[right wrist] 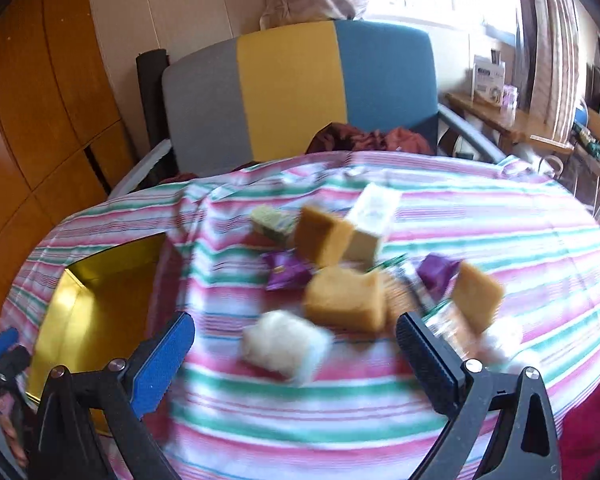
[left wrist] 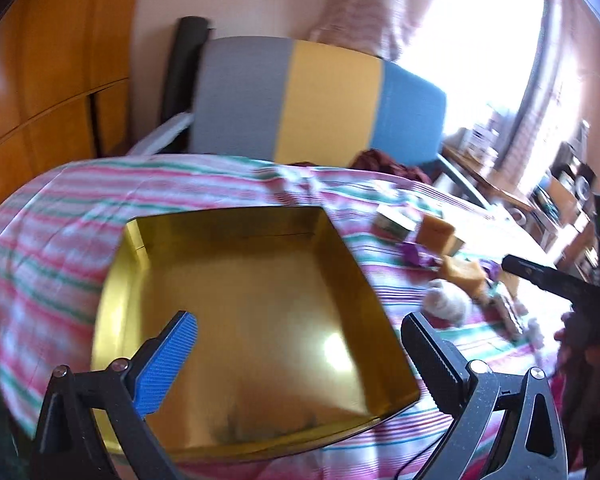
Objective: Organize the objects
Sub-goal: 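Move the left tool toward the white cloth-wrapped bundle beside the sponges, then close the left gripper on the white cloth-wrapped bundle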
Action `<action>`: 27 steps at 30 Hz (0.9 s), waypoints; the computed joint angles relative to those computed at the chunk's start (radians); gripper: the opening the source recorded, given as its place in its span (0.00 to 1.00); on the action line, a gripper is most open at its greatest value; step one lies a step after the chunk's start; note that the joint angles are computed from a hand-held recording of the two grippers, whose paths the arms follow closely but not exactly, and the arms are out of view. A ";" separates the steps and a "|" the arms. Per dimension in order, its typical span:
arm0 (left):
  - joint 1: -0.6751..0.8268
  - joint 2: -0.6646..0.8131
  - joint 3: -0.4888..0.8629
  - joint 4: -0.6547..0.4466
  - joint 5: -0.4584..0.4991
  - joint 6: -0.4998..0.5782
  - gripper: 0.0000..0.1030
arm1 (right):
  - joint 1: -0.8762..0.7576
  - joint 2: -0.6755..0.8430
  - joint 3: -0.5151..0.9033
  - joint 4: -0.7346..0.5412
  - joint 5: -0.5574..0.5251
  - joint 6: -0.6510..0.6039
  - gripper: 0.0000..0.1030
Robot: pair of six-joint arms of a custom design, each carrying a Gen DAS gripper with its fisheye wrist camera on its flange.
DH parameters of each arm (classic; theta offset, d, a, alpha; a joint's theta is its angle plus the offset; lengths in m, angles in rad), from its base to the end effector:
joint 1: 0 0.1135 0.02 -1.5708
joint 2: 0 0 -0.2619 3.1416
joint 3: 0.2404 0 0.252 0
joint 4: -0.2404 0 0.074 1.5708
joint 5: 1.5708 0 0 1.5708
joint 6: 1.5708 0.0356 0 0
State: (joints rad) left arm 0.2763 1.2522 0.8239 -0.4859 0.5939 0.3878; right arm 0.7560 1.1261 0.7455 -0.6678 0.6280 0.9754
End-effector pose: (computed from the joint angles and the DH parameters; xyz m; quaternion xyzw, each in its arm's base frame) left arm 0.2447 0.0487 0.2332 0.1446 0.8985 -0.1613 0.3818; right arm 0.1658 0.1276 0.2256 0.1799 0.9046 -0.0063 0.3864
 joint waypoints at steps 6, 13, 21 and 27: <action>-0.233 -0.004 0.028 0.025 -0.074 -0.070 1.00 | -0.252 -0.315 -0.222 0.003 -0.046 -0.108 1.00; -0.556 0.104 0.084 0.097 -0.286 -0.146 1.00 | -0.631 -0.559 -0.326 -0.015 -0.278 -0.076 1.00; -0.757 0.370 0.203 0.127 -0.421 -0.224 0.99 | -0.741 -0.661 -0.340 -0.063 -0.348 -0.081 1.00; -0.845 0.513 0.271 0.155 -0.498 -0.246 0.99 | -0.937 -0.738 -0.366 -0.081 -0.504 -0.144 1.00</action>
State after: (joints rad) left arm -0.5685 1.7650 1.0950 -0.3305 0.0964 0.1423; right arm -0.1814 0.3884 0.3796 -0.7489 0.1236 0.8312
